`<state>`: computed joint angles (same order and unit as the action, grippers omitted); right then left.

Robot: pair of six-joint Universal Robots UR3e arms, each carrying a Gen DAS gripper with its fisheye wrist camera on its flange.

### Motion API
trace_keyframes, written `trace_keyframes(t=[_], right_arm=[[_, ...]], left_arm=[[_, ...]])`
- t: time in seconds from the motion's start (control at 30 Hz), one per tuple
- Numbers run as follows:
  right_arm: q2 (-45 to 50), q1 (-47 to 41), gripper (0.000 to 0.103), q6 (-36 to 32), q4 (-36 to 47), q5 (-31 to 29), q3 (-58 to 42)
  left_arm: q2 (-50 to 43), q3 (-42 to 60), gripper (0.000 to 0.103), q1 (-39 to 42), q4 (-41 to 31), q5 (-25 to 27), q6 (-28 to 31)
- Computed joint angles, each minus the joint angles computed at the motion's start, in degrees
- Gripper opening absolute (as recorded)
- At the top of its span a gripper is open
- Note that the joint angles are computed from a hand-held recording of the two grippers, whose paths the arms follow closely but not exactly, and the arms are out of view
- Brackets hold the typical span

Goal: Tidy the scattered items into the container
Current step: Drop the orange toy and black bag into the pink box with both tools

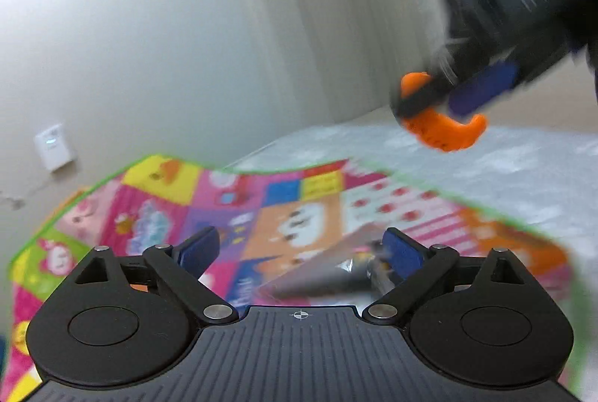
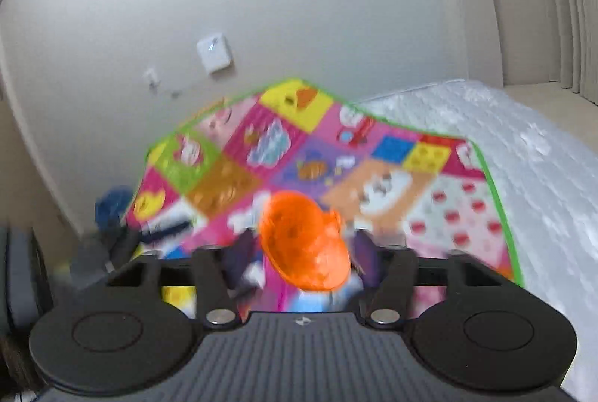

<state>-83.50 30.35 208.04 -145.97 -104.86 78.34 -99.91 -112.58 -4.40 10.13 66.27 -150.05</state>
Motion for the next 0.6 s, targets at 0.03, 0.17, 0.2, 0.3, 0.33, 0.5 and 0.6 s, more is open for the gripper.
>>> trace_keyframes(t=[0.03,0.17,0.2,0.3,0.33,0.5,0.6], right_arm=[[3.2,-0.8,0.073,1.5,0.9,-1.0,-3.7],[6.2,-0.8,0.074,4.5,1.2,0.8,-5.6],[6.0,0.6,0.078,3.7,0.2,-0.6,-4.0],[6.5,5.6,0.082,1.8,-1.1,-6.1,0.3],[6.9,7.1,0.082,1.7,-0.8,-7.3,1.4],[10.1,12.0,0.082,3.2,-1.3,-6.3,5.3],[14.9,15.0,0.082,3.5,0.4,-6.7,1.8]], left_arm=[[-1.7,2.5,0.1,-1.6,-2.2,4.6,-1.3],[5.6,-4.8,0.101,7.5,-11.4,0.1,-1.6],[8.4,-8.3,0.101,10.6,-13.3,-1.9,1.0],[18.7,-19.4,0.102,20.9,-20.9,-6.4,12.7],[22.4,-22.2,0.102,24.9,-24.8,-7.8,16.5],[42.0,-26.7,0.103,46.0,-57.6,-13.3,35.0],[48.3,-27.5,0.103,54.8,-67.6,-14.2,40.8]])
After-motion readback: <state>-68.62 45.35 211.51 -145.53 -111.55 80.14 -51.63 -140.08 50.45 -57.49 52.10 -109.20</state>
